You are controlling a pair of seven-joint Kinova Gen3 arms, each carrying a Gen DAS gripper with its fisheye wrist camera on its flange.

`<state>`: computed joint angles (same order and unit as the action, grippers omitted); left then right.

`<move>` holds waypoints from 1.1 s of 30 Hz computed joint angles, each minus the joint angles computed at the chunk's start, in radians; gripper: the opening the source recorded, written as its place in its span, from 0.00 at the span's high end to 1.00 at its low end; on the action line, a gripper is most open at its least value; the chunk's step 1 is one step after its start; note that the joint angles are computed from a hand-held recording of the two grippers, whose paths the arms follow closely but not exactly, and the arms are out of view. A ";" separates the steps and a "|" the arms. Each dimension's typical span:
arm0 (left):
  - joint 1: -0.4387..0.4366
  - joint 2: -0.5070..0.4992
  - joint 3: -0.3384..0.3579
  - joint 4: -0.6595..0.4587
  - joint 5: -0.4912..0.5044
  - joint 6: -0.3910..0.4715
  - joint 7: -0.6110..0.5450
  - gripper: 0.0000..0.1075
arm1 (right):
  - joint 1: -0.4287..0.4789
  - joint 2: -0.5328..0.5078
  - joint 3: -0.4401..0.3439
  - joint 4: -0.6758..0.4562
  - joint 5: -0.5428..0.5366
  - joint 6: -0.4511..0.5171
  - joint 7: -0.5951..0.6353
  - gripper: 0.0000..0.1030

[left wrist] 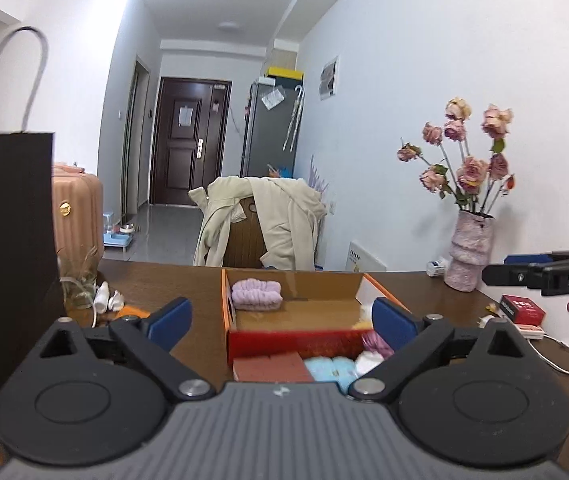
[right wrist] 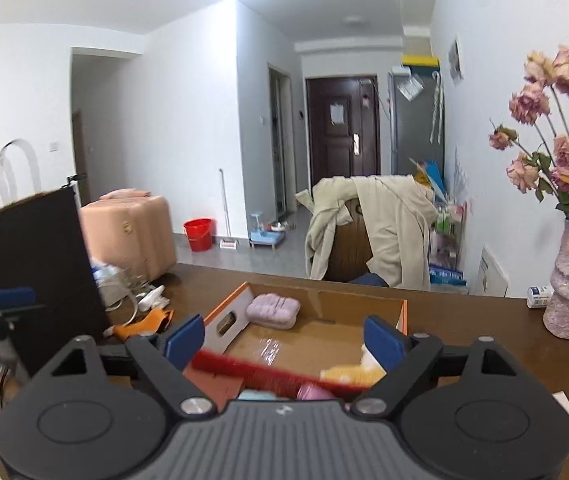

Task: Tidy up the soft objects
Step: 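Grasp the iridescent plastic bag with the left tool while the right tool grasps the white foam cylinder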

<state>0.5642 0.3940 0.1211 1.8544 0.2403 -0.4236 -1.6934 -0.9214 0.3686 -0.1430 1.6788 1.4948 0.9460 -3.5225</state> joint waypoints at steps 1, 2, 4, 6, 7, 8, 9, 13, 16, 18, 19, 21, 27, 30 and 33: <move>0.000 -0.008 0.011 0.043 -0.007 -0.039 0.013 0.06 | -0.032 0.005 -0.005 0.022 0.016 0.040 -0.041 0.16; 0.010 -0.013 0.011 0.082 0.000 -0.077 0.013 0.06 | -0.061 0.016 -0.011 0.041 0.038 0.081 -0.081 0.15; 0.049 -0.014 -0.002 0.148 0.037 -0.159 -0.002 0.05 | -0.107 0.037 -0.035 0.084 0.080 0.159 -0.163 0.14; 0.083 -0.011 -0.002 0.207 0.097 -0.237 -0.047 0.04 | -0.158 0.071 -0.046 0.109 0.089 0.240 -0.244 0.10; 0.094 -0.007 0.001 0.228 0.118 -0.263 -0.060 0.04 | -0.180 0.090 -0.052 0.117 0.089 0.278 -0.284 0.10; 0.098 -0.004 0.007 0.245 0.128 -0.272 -0.070 0.04 | -0.204 0.111 -0.055 0.112 0.072 0.312 -0.307 0.10; 0.092 -0.004 0.013 0.256 0.122 -0.271 -0.074 0.04 | -0.221 0.128 -0.058 0.108 0.053 0.335 -0.325 0.10; 0.067 0.015 0.028 0.236 0.118 -0.214 -0.065 0.04 | -0.267 0.167 -0.061 0.124 0.013 0.355 -0.451 0.10; 0.064 0.041 0.023 0.200 0.121 -0.172 -0.063 0.04 | -0.265 0.180 -0.058 0.132 -0.007 0.326 -0.488 0.10; 0.065 0.061 0.019 0.175 0.119 -0.145 -0.059 0.04 | -0.255 0.191 -0.050 0.128 -0.020 0.303 -0.489 0.11; 0.068 0.072 0.015 0.159 0.120 -0.129 -0.060 0.04 | -0.251 0.196 -0.046 0.125 -0.027 0.295 -0.490 0.11; 0.071 0.091 0.010 0.126 0.117 -0.093 -0.058 0.04 | -0.241 0.199 -0.037 0.126 -0.029 0.268 -0.496 0.11; 0.110 0.151 -0.049 -0.002 0.146 0.021 -0.078 0.04 | -0.185 0.198 -0.021 0.140 -0.012 0.179 -0.499 0.11; 0.153 0.197 -0.116 -0.093 0.203 0.084 -0.103 0.05 | -0.144 0.200 -0.010 0.134 -0.009 0.120 -0.494 0.12; 0.194 0.256 -0.195 -0.201 0.257 0.160 -0.129 0.14 | -0.099 0.209 0.004 0.116 -0.007 0.058 -0.469 0.13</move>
